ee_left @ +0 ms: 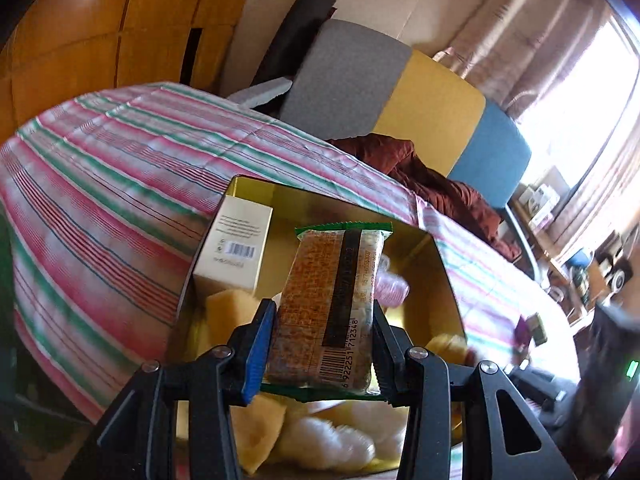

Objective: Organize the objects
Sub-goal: 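Carry the cracker packet and knit bundle over the gold tray and open both tools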

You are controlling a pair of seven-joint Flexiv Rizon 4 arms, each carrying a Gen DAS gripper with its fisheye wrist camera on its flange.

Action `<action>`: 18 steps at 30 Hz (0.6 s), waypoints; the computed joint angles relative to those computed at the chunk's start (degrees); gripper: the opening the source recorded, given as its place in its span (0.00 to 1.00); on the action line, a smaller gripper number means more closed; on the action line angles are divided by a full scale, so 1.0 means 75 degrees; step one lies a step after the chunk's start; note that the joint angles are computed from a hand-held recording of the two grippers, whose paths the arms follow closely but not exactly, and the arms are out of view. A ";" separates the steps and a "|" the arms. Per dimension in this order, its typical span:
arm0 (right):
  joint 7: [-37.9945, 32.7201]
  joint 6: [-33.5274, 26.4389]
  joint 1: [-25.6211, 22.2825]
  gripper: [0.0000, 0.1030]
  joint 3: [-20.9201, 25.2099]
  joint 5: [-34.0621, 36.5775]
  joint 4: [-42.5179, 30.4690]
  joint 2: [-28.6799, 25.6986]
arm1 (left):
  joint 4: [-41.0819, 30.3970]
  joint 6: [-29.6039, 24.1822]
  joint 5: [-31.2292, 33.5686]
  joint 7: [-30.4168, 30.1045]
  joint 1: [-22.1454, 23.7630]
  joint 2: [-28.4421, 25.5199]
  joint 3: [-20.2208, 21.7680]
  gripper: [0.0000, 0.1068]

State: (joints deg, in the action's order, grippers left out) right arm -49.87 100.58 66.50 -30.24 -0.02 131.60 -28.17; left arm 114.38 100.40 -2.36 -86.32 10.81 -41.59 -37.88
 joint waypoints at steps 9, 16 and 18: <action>0.0150 -0.0147 -0.1133 0.43 0.1374 -0.0434 -0.0094 -0.0073 | -0.0371 -0.0005 -0.0214 -0.0200 -0.0651 -0.0049 0.0528 0.58; 0.0286 -0.0017 -0.0470 0.52 0.0817 -0.0176 0.0160 0.0014 | -0.0104 0.0219 -0.0165 -0.0143 -0.1463 0.0328 0.1586 0.60; 0.0311 0.0020 -0.0216 0.55 0.0593 -0.0094 0.0261 0.0055 | -0.0002 0.0330 -0.0134 -0.0132 -0.1649 0.0410 0.1816 0.61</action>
